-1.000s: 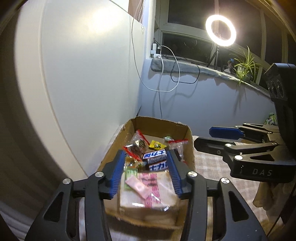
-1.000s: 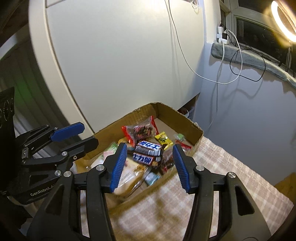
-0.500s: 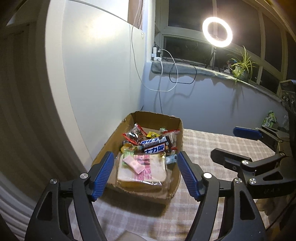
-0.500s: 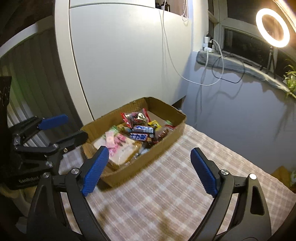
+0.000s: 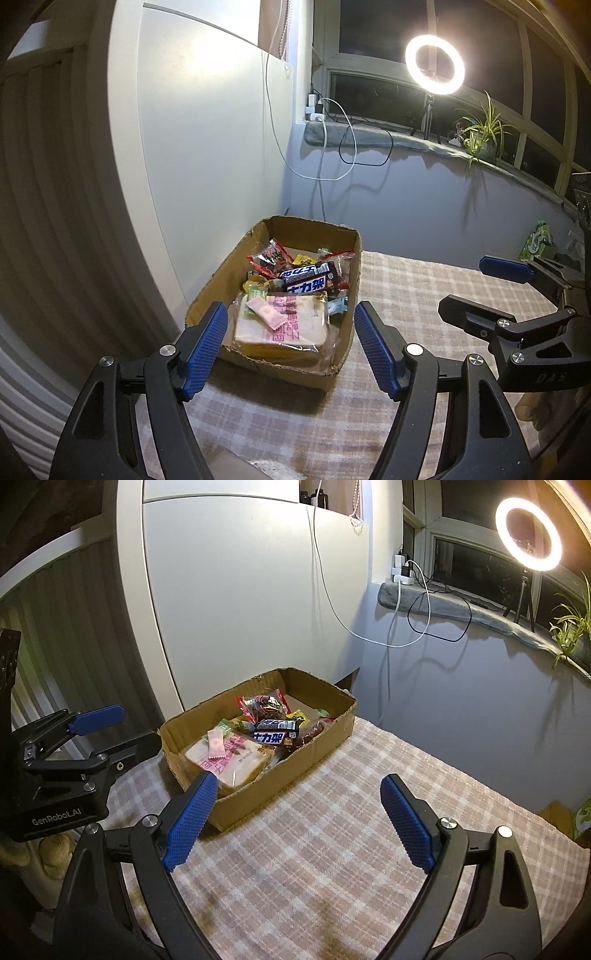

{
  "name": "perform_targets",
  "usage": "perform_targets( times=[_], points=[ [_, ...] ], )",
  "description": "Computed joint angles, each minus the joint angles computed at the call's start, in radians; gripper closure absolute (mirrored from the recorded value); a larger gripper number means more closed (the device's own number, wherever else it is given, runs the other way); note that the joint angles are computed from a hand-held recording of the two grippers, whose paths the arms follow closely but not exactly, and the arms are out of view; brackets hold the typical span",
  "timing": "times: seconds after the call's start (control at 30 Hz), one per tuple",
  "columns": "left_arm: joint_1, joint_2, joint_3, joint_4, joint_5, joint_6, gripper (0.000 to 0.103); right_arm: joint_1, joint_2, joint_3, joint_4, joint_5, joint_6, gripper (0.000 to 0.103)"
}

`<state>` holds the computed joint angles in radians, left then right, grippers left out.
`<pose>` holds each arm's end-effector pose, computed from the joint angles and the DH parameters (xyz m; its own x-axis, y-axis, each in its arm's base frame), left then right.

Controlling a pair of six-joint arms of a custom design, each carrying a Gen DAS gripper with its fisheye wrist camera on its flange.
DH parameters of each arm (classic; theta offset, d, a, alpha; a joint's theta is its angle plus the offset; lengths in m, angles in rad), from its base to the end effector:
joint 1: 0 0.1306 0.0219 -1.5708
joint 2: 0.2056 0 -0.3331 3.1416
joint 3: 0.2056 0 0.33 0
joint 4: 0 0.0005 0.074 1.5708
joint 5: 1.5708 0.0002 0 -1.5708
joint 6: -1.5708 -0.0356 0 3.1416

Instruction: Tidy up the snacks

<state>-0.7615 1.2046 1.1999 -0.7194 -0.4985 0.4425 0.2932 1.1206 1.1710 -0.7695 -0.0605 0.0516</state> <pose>0.2845 -0.2484 0.3880 -0.5818 0.0351 -0.8126 0.1081 0.9935 -0.0345 0.3376 0.1036 0.3981 -0.6126 -0.2387 -0.7534 -0.3641 0.9314 0.0010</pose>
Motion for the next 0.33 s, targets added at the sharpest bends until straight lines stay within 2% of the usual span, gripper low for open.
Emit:
perform_targets(
  times=[0.33],
  points=[
    [-0.017, 0.001, 0.001, -0.012, -0.018, 0.016, 0.032, -0.019, -0.023, -0.021, -0.003, -0.003, -0.007, 0.011]
  ],
)
